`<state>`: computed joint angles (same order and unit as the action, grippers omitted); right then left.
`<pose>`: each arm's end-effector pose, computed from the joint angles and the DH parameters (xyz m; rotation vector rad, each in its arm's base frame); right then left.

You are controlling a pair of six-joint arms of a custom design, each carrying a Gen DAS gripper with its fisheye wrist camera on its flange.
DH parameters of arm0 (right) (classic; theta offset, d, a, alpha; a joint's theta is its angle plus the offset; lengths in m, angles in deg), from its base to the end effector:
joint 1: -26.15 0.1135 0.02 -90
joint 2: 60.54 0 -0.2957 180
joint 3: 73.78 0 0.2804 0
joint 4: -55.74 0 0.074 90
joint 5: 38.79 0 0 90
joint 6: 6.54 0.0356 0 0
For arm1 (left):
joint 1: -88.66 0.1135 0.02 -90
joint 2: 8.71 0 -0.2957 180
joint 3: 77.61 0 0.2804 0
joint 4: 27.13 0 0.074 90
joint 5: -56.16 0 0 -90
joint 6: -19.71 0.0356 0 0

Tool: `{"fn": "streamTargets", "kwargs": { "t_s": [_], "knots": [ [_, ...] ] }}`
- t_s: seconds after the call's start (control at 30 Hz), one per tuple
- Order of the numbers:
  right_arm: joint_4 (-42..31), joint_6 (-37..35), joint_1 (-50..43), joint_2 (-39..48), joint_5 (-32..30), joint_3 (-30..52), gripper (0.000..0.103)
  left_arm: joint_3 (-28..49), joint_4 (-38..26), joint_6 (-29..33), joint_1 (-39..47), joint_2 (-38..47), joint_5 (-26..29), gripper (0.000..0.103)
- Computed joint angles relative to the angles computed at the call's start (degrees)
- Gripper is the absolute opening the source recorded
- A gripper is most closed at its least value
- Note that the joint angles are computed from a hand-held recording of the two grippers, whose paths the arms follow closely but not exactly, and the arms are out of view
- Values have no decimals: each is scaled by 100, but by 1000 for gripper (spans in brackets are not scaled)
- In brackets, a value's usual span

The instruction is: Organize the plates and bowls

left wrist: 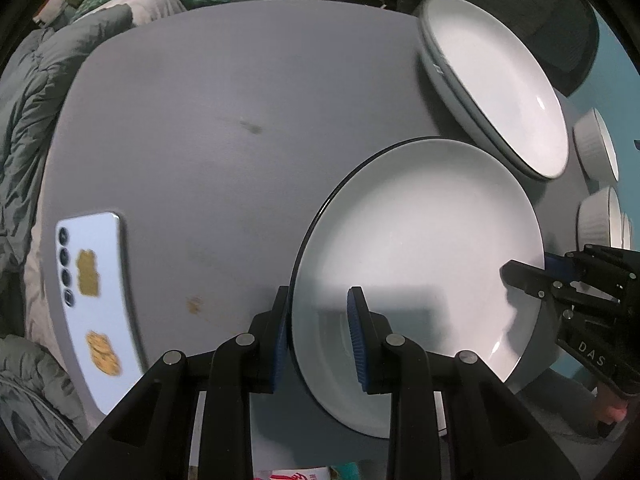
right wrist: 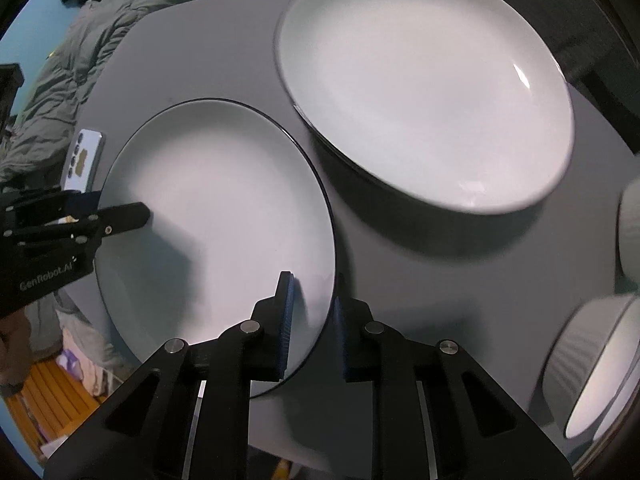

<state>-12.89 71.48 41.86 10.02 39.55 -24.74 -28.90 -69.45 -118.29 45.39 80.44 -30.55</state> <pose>0.1734 0.0562 0.1806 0.7453 -3.0258 -0.3179 0.1754 -0.1679 0.1186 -0.1218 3.0853 -0.2017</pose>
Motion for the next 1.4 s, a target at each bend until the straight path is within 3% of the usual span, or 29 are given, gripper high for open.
{"fn": "streamTargets", "kwargs": {
  "t_s": [0.3, 0.73, 1.03, 1.4],
  "knots": [
    [-336, -929, -1410, -151, 110, -27, 16, 564, 156, -481, -586, 574, 160, 27],
    [-239, -1119, -2149, -209, 274, 41, 14, 1288, 147, -296, -824, 1243, 341, 27],
    [-423, -1272, -2614, -917, 2, -347, 12, 1077, 264, -344, -852, 1119, 326, 27],
    [-603, -2238, -3856, -293, -231, -134, 14, 822, 275, -593, -1054, 804, 279, 29]
  ]
}}
